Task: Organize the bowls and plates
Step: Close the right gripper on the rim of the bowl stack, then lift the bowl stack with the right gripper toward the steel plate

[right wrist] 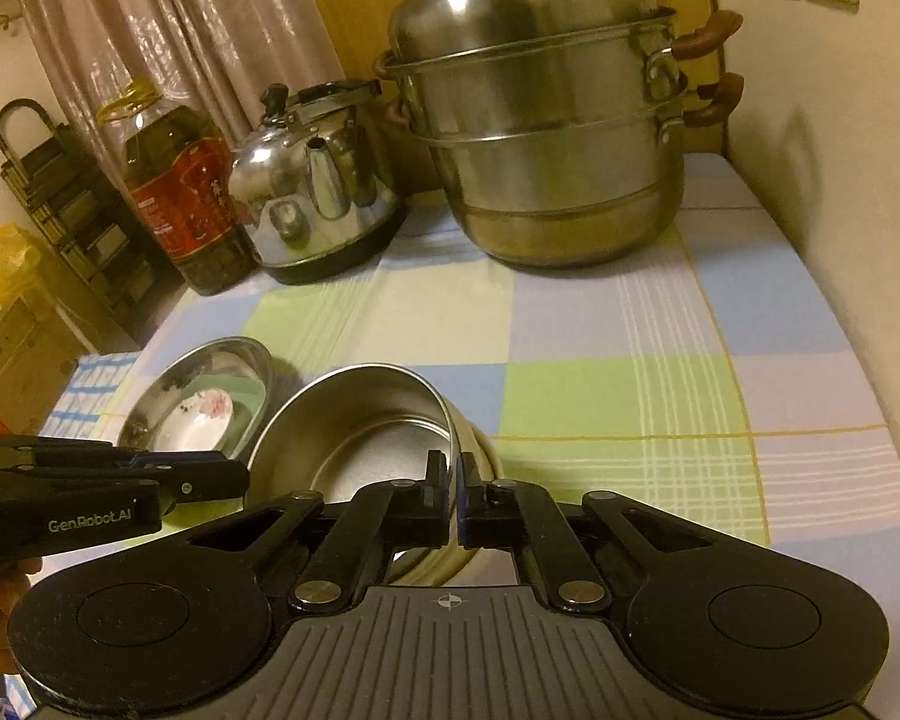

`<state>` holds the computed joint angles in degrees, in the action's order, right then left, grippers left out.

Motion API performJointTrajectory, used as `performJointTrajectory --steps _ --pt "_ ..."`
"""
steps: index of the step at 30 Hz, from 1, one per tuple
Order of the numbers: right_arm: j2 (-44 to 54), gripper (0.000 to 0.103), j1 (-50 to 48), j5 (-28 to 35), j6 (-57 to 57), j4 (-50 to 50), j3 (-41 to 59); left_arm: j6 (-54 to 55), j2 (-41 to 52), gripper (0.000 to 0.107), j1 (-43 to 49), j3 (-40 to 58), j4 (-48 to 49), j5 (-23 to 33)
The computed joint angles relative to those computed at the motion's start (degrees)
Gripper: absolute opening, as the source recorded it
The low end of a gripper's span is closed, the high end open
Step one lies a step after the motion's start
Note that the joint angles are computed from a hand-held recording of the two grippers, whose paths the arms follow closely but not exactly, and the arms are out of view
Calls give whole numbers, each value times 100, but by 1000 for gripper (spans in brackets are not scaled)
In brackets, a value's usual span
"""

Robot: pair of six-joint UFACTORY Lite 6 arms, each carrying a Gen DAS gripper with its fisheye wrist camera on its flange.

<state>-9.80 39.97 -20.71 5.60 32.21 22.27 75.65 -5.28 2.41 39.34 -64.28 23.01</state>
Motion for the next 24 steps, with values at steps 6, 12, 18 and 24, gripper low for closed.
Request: performJointTrajectory --steps 6,12,18,24 --pt "54 3 -267 42 770 -956 -35 5 205 12 -127 104 -77 -99" --pt "45 3 -524 178 1522 -1869 6 -321 302 13 -196 213 151 -154" --pt "431 6 -875 151 2580 -3120 262 -626 584 15 -164 429 265 -24" --pt "924 11 -1173 -145 3320 -3840 483 -609 895 15 -226 620 164 43"
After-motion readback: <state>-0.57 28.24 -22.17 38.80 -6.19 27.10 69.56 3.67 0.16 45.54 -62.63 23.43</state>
